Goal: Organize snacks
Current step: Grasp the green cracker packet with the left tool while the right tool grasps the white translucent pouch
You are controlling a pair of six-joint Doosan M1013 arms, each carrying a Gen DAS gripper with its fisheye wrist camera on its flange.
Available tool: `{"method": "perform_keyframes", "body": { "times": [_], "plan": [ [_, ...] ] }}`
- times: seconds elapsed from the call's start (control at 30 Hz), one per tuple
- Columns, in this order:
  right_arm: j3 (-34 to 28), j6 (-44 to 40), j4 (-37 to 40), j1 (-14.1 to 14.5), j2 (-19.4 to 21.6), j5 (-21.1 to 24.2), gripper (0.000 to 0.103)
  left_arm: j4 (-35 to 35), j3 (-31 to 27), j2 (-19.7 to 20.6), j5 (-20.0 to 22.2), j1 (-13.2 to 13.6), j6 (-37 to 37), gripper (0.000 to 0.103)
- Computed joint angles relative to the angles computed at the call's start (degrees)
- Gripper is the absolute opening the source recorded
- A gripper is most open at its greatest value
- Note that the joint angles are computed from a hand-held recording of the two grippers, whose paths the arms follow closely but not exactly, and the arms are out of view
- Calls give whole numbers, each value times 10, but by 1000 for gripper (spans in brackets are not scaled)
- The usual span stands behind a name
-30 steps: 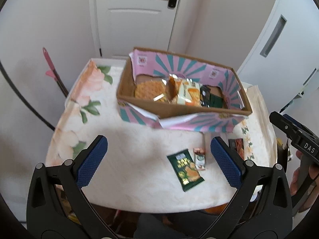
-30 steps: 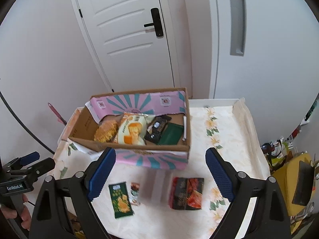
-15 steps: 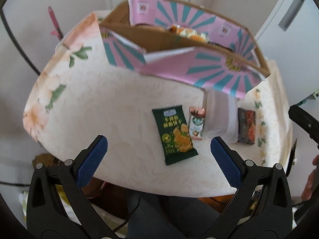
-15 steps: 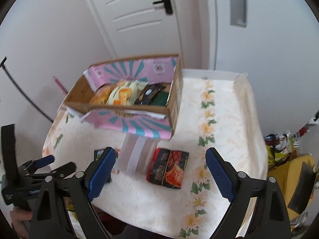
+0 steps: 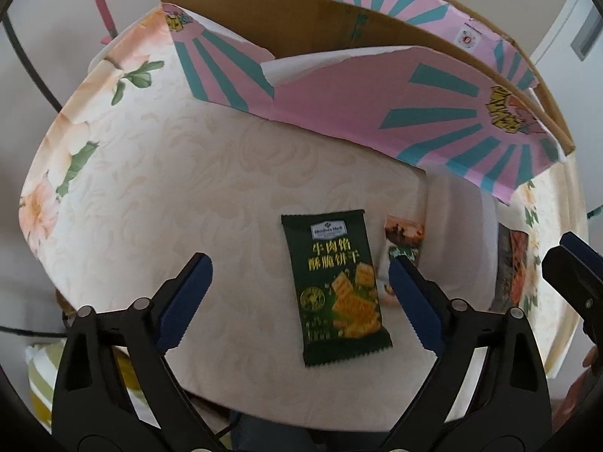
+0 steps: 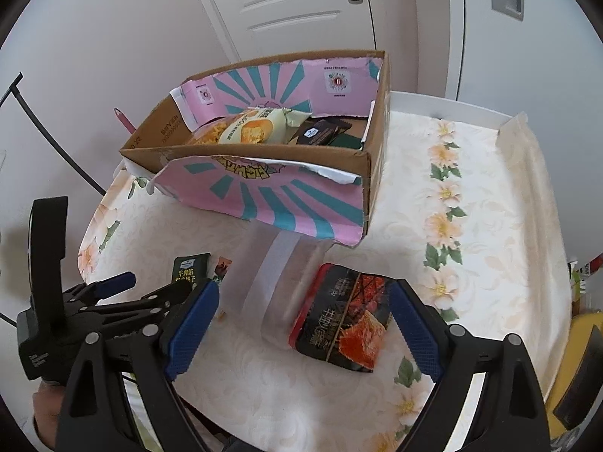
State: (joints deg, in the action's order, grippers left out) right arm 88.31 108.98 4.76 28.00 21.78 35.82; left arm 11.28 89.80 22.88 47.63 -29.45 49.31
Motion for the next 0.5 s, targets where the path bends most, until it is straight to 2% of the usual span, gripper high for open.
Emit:
{"method": "perform_keyframes", "body": {
  "times": [0.03,0.13,0.2,0.37,0.5],
  "plan": [
    [-1,-2,3,-1,2,0,89,27,-3,4,6,-3,-19,92],
    [-8,-13,15,-2,10,1,89,34,-11,13,13,-5,-18,86],
    [-13,-17,16,-1,15,4,89,43,-17,19,23,-7,-20,79],
    [-21,-23,27,1,25,8,88,31,-27,30,30,-2,-2,77],
    [-29,-20,29,2,34,15,88,37,-44,42,51,-8,5,70]
  ]
}}
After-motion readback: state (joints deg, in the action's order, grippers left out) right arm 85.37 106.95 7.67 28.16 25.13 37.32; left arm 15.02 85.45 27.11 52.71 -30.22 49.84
